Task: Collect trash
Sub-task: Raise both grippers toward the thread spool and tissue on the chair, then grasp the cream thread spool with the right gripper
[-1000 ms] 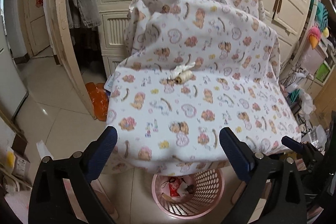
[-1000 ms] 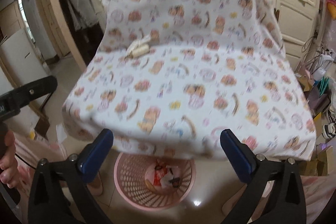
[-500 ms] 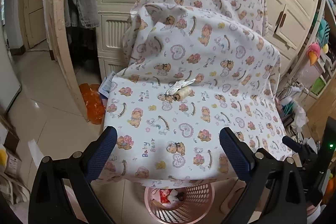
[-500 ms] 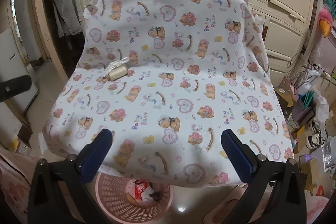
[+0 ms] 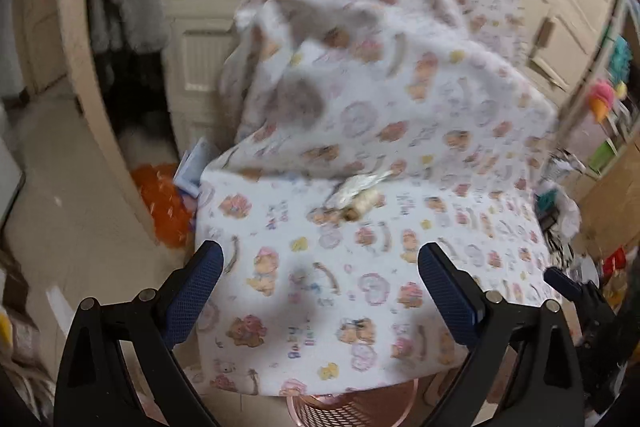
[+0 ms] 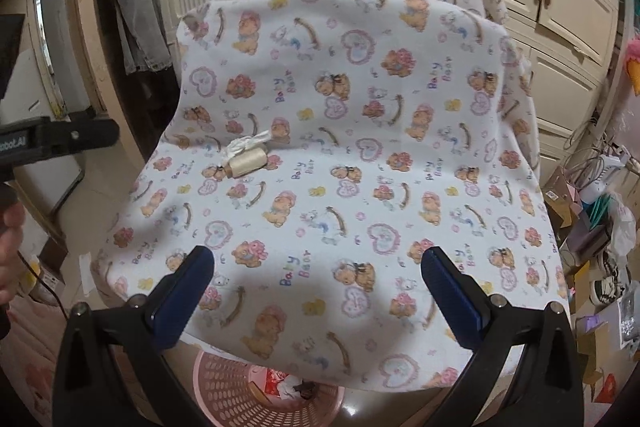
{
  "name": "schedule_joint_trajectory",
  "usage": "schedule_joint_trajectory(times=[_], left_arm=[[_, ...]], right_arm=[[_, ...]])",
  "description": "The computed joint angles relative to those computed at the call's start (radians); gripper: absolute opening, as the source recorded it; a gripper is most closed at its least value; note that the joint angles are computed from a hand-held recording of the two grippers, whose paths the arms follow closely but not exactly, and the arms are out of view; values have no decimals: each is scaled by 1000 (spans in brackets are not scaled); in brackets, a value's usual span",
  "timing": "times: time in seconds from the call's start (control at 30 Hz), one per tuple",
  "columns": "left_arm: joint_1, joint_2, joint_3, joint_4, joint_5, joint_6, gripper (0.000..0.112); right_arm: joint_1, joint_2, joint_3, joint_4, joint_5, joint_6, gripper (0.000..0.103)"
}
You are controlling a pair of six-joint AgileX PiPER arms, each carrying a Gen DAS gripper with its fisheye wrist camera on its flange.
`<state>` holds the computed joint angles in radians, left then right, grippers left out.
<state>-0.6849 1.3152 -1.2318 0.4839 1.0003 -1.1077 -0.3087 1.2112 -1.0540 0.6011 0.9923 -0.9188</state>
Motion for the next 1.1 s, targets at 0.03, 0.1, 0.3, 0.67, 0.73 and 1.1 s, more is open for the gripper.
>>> schedule_joint_trajectory(times=[0.03,0.1,0.3,0.67,0.73,1.1], left_arm=[[24,7,10,-24,-10,7,97],[88,22,25,-101,-33,44,97],[203,81,30,-214,-13,122,97],[302,63,97,-324,-72,154,97],[301,49,102,-306,-81,132,97],[321,28,92,-332,-121,137,97]], right_arm=[[19,4,8,-5,-16,7,103],[84,18,27,-39,-68,52,103],[278,120,22,-145,-202,235,103],[454,379,-190,-238,-259,443,103],[489,407,-199,-259,-280,476,103],[639,505,-266,-509,-346,694,70]])
